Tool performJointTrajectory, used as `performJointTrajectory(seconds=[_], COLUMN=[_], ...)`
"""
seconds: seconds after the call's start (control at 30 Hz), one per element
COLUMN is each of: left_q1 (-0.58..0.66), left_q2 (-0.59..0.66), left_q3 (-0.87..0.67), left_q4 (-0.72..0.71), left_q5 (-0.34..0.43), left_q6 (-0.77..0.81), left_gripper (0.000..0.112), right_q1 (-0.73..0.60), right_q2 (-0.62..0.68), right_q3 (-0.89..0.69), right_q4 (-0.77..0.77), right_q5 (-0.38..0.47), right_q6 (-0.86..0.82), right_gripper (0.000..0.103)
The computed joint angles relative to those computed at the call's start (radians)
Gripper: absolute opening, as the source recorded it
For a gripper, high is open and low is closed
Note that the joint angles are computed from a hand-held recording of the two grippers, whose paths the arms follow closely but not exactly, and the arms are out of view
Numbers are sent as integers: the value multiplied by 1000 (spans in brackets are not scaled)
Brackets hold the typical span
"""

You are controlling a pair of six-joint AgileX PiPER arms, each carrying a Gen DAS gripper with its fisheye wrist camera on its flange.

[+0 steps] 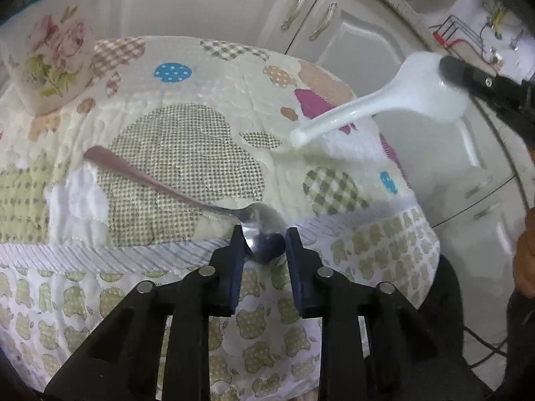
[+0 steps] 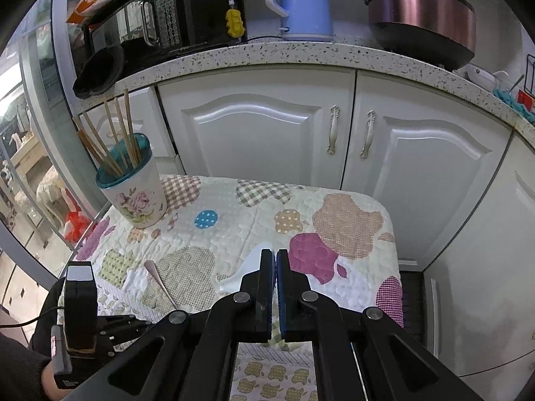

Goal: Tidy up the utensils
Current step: 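Lift both held spoons and carry them toward the floral cup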

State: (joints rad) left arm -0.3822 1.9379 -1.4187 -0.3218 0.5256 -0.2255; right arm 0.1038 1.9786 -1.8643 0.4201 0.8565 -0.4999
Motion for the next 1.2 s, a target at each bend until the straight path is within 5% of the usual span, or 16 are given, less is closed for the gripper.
performJointTrajectory(seconds=[0.13,0.67,1.2], left_q1=[19,205,353], left_q2=[-63,-337,-423], left_q3=[52,222,60], left_q4=[-74,-135,-242], left_q5=[-15,-35,131], left_q6=[106,247,332], left_gripper=[1,1,2], right_q1=[-1,36,93], right_q2=[-1,-22,22], right_q3=[-6,-23,-162], right_q4=[-3,33,45], right_q5=[1,4,51], right_q6=[10,-4,-9], right_gripper=[2,2,2])
